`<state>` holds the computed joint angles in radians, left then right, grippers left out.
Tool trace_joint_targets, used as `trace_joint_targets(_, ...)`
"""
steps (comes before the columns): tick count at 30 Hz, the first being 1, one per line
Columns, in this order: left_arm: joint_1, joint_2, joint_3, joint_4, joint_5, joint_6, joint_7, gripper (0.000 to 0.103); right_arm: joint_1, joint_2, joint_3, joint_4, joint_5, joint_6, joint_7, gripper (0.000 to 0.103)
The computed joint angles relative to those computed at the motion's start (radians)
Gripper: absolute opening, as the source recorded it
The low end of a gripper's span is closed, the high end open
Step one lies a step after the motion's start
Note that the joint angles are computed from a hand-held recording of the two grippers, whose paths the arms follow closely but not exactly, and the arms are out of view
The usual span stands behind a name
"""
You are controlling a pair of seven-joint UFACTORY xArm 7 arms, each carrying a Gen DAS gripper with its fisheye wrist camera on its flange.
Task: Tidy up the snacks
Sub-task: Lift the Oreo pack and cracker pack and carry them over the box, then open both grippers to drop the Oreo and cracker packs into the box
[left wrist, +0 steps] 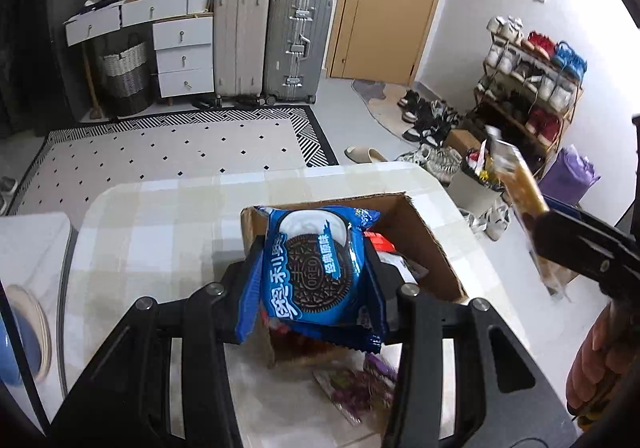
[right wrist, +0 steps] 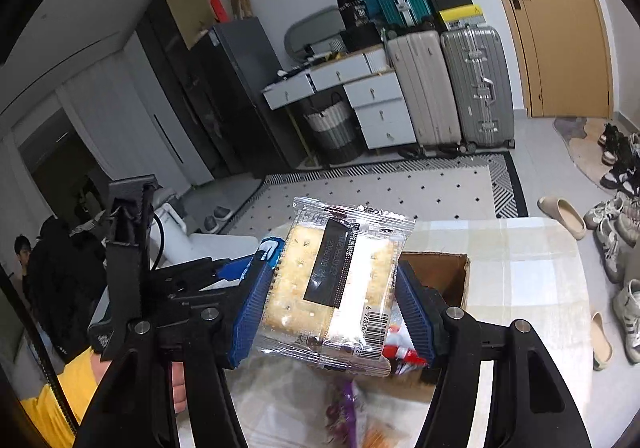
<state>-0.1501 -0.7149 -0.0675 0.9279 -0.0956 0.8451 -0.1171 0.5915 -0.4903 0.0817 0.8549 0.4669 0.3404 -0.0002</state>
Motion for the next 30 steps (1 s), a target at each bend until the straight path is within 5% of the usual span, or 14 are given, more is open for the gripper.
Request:
trace_joint_targets(13,-0.019,0.261,-0.026,0.057,0.026,-0.122,-0.013,0.041,-0.016,0.228,-0.023,0.063,0.133,-0.06,-0.142,0.063)
trace_joint_targets(24,-0.018,0.322,-0.022,0.048,0.036,-0.148,-0.007,0.041,-0.105,0.288,0.045,0.083,0.042,-0.028,-0.074,0.063)
trace_joint_targets(30,-0.022,0.34,-0.031,0.053,0.047,-0.148,-0.007,0.041,-0.1,0.299,0.037,0.076,0.107,-0.028,-0.113,0.063)
